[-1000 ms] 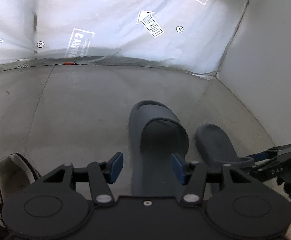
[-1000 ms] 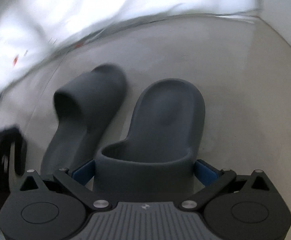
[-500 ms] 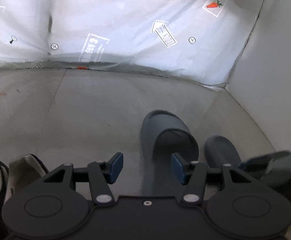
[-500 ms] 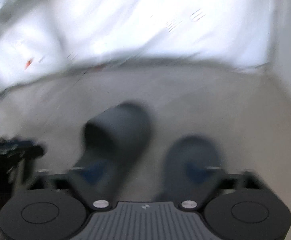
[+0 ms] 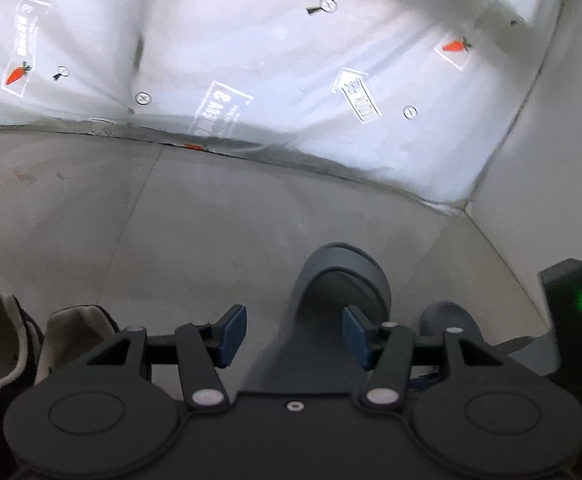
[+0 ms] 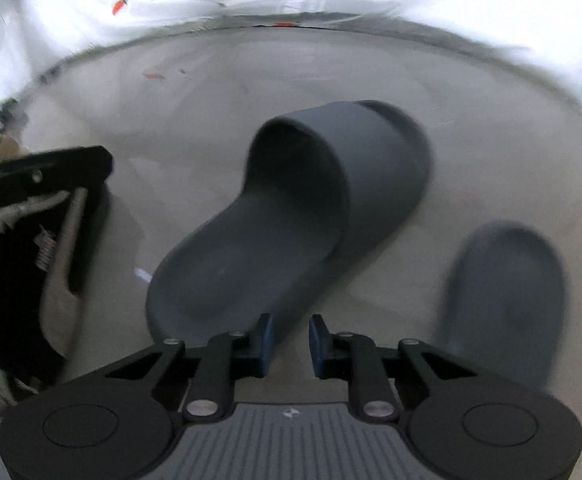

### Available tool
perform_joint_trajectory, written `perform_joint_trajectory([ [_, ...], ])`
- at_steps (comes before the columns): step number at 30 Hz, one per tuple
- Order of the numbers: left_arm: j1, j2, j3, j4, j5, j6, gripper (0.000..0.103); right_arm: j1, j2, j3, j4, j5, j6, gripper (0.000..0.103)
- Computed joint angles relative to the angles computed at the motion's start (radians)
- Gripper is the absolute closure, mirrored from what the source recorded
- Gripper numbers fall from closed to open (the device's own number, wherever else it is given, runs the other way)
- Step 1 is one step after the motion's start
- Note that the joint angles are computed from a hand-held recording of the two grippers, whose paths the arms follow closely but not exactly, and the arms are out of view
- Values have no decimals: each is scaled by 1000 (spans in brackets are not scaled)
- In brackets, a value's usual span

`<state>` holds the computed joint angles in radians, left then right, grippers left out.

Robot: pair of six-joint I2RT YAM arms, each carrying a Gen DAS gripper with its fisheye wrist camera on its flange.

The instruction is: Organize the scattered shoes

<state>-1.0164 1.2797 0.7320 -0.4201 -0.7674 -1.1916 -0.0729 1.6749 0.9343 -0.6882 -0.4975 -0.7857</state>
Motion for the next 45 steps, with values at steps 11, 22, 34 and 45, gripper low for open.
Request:
perform_joint_trajectory([
  [11, 3, -50, -9, -63, -80, -4, 47, 179, -64, -82, 299, -139, 195, 61],
  [22, 144, 6, -34, 153, 99, 212, 47, 66, 210, 184, 360, -154, 175, 11],
  [34, 140, 9, -38, 152, 79, 211, 47, 168, 258, 108, 597, -38, 592, 25],
  [45, 89, -58, -40, 75, -4, 148, 47, 145, 22, -54, 368, 48, 812, 16],
])
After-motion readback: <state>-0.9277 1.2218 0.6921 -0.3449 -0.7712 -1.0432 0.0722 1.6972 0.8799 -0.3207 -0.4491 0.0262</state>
